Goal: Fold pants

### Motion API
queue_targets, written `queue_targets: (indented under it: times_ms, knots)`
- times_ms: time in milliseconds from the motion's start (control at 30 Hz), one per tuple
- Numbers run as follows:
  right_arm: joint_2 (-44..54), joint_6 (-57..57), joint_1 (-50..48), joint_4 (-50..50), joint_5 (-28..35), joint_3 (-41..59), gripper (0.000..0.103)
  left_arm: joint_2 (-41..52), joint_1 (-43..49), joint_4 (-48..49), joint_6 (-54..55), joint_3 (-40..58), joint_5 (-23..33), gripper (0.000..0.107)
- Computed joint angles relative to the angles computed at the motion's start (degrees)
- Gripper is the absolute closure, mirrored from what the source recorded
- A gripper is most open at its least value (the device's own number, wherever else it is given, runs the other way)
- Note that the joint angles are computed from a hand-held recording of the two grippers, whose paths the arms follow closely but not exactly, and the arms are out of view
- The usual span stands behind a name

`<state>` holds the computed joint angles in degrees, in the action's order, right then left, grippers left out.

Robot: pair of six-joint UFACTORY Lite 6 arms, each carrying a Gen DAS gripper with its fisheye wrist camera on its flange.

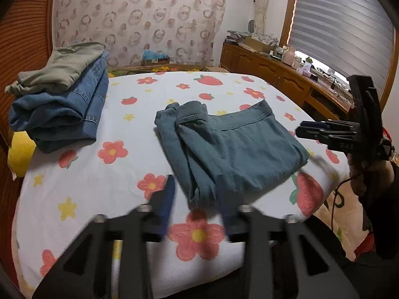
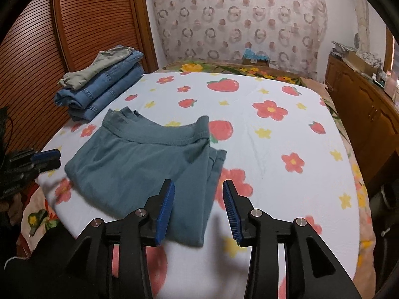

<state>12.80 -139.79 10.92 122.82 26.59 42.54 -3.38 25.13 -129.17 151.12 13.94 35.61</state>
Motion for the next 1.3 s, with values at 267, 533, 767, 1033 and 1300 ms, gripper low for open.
queue_targets:
  times_ms: [267, 533, 767, 1033, 1300]
  knots:
    - [9.72, 4.6, 3.58, -1.73, -5.33, 12.03, 0.055, 4.9, -2.31, -5.08, 2.26, 3.72, -0.08, 0.027]
    - [18.1, 13.65, 6.15, -8.75, -11.17, 22.6, 0.053, 8.6, -5.24, -7.78, 2.22, 7.62, -1.17, 0.027]
    - [19.49, 4.33, 5.73, 0.14, -8.85, 22.37, 0.034, 10.51, -6.02, -8.44, 2.34, 9.1, -1.41, 0.027]
    - [19.43, -0.09, 5.51, 4.64, -7.79, 21.03, 0.03, 17.43, -7.01, -8.98, 0.38, 17.38, -3.69, 0.027]
    - [19.67, -0.8, 5.57, 5.51, -8.16, 21.35, 0.028, 23.98, -7.46, -4.57, -5.1, 26.76, -5.93, 0.027]
